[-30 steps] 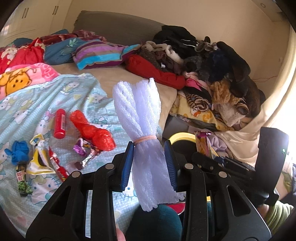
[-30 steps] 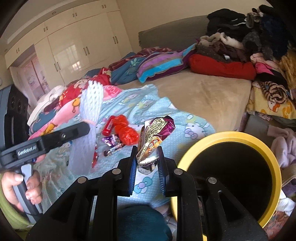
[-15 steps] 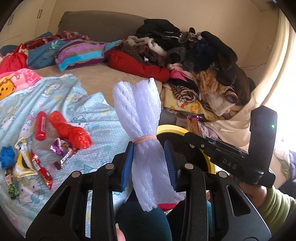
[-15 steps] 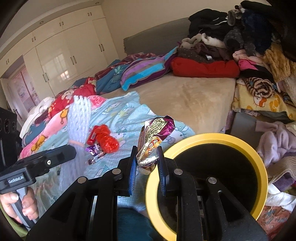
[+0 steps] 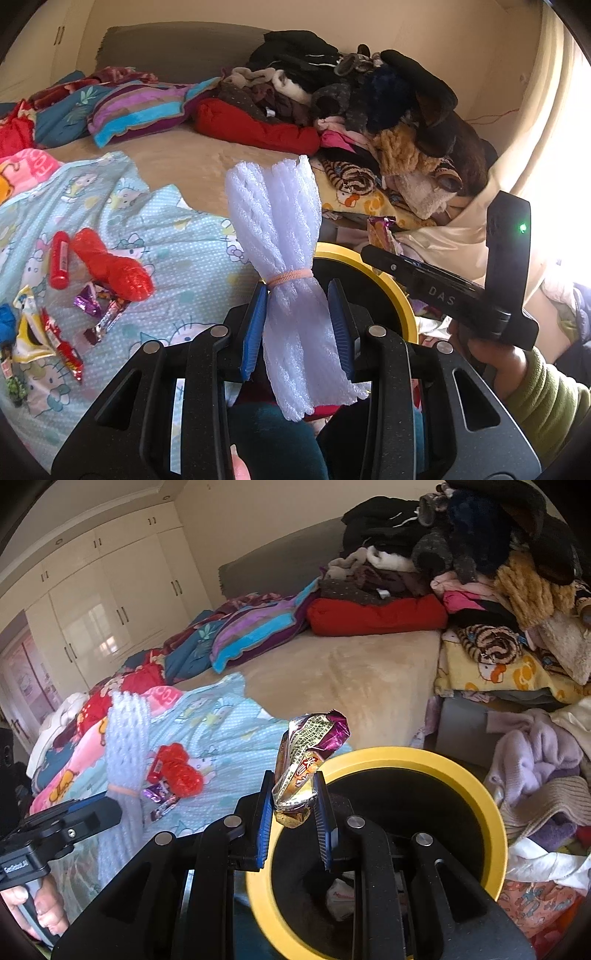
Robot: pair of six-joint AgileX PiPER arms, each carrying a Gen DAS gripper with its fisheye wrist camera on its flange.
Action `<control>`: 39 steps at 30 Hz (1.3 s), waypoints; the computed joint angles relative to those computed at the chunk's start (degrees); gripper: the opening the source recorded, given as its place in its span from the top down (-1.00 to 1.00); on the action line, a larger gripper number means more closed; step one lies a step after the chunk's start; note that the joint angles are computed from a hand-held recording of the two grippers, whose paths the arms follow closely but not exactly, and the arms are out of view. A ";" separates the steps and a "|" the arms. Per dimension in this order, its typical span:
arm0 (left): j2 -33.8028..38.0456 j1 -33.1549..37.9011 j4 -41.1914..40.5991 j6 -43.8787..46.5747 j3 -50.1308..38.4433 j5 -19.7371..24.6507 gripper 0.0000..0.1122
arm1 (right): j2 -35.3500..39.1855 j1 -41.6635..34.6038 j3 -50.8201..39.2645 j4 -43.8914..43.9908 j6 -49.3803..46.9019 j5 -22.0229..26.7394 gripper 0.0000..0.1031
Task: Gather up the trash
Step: 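Carry the candy wrapper in the right tool over the bin while the left tool holds the foam net, then open the right tool to drop the wrapper while the left tool releases the foam net into the bin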
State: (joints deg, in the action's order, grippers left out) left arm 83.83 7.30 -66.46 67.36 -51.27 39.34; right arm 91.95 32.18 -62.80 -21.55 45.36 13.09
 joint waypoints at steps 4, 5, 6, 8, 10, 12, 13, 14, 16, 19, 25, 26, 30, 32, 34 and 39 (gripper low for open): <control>0.13 -1.39 0.20 -0.30 -0.05 -0.64 0.52 | -0.11 -1.78 0.87 2.08 -1.84 -0.31 0.61; 0.22 -1.84 0.27 -0.41 -0.10 -0.86 0.52 | -0.04 -2.16 1.03 2.24 -1.86 -0.42 0.61; 0.38 -1.94 0.29 -0.32 -0.23 -0.84 0.52 | -0.04 -2.49 1.28 2.39 -1.89 -0.57 0.61; 0.59 -2.80 0.42 -0.36 -0.31 -1.21 0.52 | 0.03 -3.29 1.65 2.94 -2.36 -0.76 0.61; 0.73 -3.59 0.45 -0.26 -0.29 -1.57 0.52 | 0.10 -3.98 2.02 2.94 -2.27 -0.92 0.61; 1.16 -4.81 0.56 -0.49 -0.53 -2.25 0.52 | 0.20 -4.55 2.32 3.21 -2.51 -1.16 0.61; 1.45 -5.35 0.56 -0.60 -0.66 -2.48 0.52 | 0.18 -4.82 2.54 3.27 -2.59 -1.32 0.61; 1.75 -5.86 0.64 -0.81 -0.81 -2.68 0.52 | 0.18 -5.28 2.90 4.42 -3.66 -1.64 0.61; 2.45 -7.11 0.68 -1.03 -1.07 -3.25 0.52 | 0.22 -5.82 3.31 5.29 -4.41 -1.82 0.61; 3.48 -8.69 0.85 -1.15 -1.49 -4.18 0.52 | 0.29 -6.81 4.08 6.40 -5.18 -2.29 0.61; 6.21 -11.42 1.52 -1.98 -3.30 -6.23 0.52 | 0.52 -8.30 4.83 8.16 -6.78 -2.58 0.61; 6.49 -11.72 1.48 -2.02 -3.43 -6.52 0.52 | 0.61 -8.49 4.93 8.21 -6.82 -2.57 0.61; 8.43 -12.96 1.33 -1.93 -4.75 -7.50 0.52 | 1.00 -9.34 5.12 10.22 -8.87 -2.63 0.61; 9.50 -13.65 1.79 -2.50 -5.51 -7.97 0.52 | 1.13 -9.72 5.29 11.56 -10.28 -2.75 0.60; 10.61 -14.17 2.02 -2.69 -6.26 -8.33 0.52 | 1.30 -10.08 5.46 12.66 -11.44 -2.85 0.58; 13.03 -15.36 2.32 -2.84 -7.80 -8.83 0.52 | 1.65 -10.64 5.68 14.61 -13.61 -2.98 0.58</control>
State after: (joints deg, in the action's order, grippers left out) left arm 96.86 -8.07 -64.14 64.52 -59.07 30.52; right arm 93.60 21.53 -57.13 -6.94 31.75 10.11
